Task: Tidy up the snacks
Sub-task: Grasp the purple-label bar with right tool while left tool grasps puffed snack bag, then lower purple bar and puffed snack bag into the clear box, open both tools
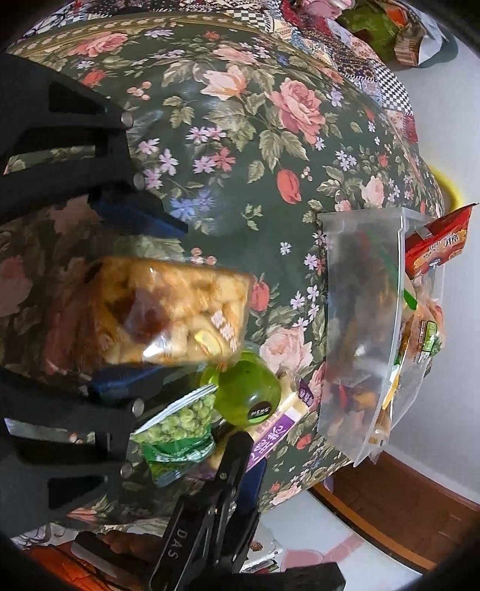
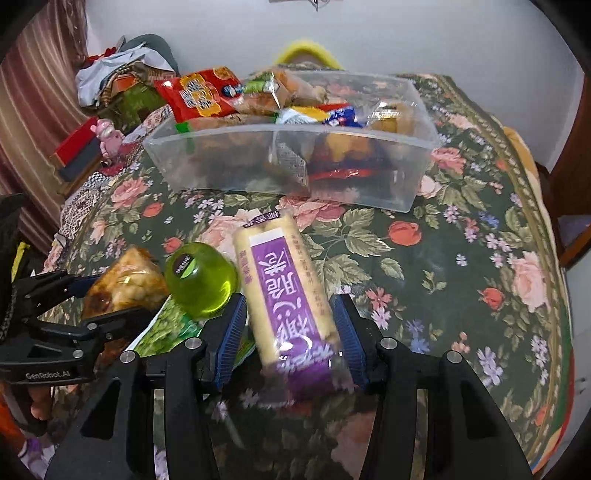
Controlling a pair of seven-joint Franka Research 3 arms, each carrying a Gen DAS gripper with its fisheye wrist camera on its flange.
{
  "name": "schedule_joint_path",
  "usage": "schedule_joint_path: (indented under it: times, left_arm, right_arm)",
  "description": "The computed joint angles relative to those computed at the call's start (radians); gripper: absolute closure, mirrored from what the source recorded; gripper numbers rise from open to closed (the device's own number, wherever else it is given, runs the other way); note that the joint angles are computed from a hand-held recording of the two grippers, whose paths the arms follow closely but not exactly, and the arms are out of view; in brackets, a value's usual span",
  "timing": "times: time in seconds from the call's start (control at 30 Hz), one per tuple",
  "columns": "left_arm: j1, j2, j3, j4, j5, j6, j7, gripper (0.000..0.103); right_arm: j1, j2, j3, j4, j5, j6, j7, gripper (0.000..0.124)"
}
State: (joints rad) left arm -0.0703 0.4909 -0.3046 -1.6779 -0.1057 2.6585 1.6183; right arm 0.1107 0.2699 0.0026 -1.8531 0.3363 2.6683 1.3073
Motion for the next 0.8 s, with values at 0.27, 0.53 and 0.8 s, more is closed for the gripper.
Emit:
schedule_joint_path:
  times: [0.27, 0.53, 0.8]
  left_arm:
    - [0.007, 0.030, -0.005, 0.041, 0.006, -0.001, -0.001, 0.058]
    - [0.013, 0.007, -0.004, 0.031, -0.005, 0.026, -0.008, 0.058]
    - [0.025, -0.024, -0.028, 0.039, -0.032, 0.088, 0.021, 0.059]
  right_arm:
    - [-0.012, 0.038, 0.011, 0.040, 0.044, -0.018, -0.043, 0.078]
    - [-0.010, 0.009, 0.008, 0.006, 0.048, 0.018, -0.043, 0.082]
    - [-0.002, -0.055, 0.002, -0.045, 0.036, 0.097, -0.031, 0.082]
